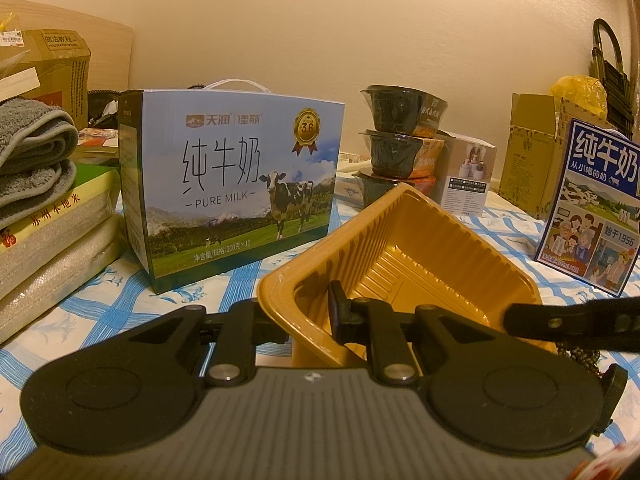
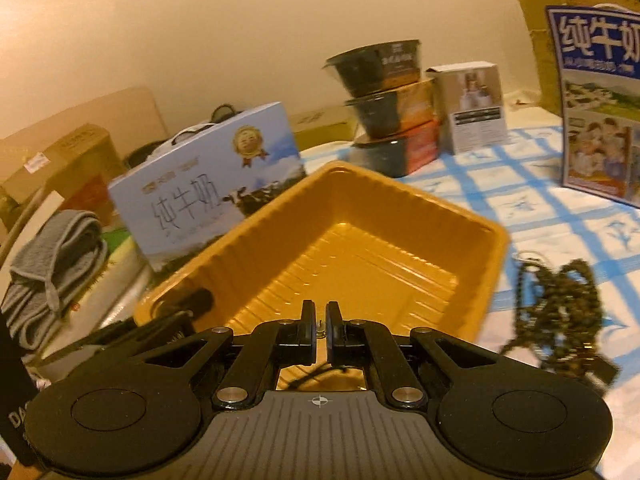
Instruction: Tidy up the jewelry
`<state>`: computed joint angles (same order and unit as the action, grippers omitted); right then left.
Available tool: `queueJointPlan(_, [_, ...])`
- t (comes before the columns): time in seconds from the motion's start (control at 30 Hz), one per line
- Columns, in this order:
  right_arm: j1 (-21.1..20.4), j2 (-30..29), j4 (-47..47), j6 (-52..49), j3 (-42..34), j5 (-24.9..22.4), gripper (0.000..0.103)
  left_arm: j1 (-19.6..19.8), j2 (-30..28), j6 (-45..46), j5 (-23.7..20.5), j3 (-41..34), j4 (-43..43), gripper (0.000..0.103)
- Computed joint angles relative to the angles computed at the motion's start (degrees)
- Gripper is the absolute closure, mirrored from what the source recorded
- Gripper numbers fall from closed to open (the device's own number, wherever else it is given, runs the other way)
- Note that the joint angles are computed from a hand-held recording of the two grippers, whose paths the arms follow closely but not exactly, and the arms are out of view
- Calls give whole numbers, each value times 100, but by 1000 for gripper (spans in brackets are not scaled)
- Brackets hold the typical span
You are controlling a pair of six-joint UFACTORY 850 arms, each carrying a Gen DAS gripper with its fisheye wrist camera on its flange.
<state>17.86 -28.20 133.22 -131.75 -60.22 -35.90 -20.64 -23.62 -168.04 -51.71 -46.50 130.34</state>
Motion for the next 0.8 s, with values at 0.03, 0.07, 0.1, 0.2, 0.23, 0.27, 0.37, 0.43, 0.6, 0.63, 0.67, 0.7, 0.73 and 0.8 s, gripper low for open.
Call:
queueJointPlan(0.03, [15, -33, -116, 97, -34, -21, 99, 3, 10, -6, 0, 8, 4, 87])
queueJointPlan(0.07, [24, -78, -215, 190, -82, -74, 99, 0, 6, -3, -4, 5, 3, 87])
queueJointPlan(0.1, [39, -105, -199, 186, -106, -122, 98, -3, 2, -2, -7, 1, 1, 87])
queueJointPlan(0.2, [57, -107, -22, -3, -77, -238, 82, 8, 19, -10, -2, 18, 19, 87])
queueJointPlan(0.23, [43, -98, 19, -38, -52, -306, 67, 7, 13, -18, -4, 16, 26, 87])
queueJointPlan(0.27, [18, -79, 82, -66, -8, -401, 62, 10, 19, -24, 0, 23, 28, 87])
queueJointPlan(0.37, [-56, 16, 247, -164, 118, -517, 58, 1, 21, -17, 2, 23, 1, 87])
queueJointPlan(0.43, [-111, 108, 356, -235, 219, -485, 58, 2, 35, -24, 12, 36, -3, 87])
queueJointPlan(0.6, [-311, 374, 661, -388, 543, -289, 58, 9, 50, -30, 18, 52, 5, 87])
queueJointPlan(0.63, [-351, 421, 739, -419, 602, -225, 58, 3, 50, -15, 13, 50, -11, 87])
queueJointPlan(0.67, [-405, 473, 840, -441, 675, -164, 58, 4, 53, -17, 7, 56, -5, 87])
queueJointPlan(0.7, [-457, 517, 919, -452, 740, -123, 58, -3, 56, -2, 4, 57, -14, 87])
queueJointPlan(0.73, [-513, 560, 963, -457, 805, -103, 58, 0, 57, 1, 14, 55, -14, 87])
queueJointPlan(0.8, [-621, 642, 1045, -513, 927, -22, 58, 8, 66, 8, 25, 56, -3, 87])
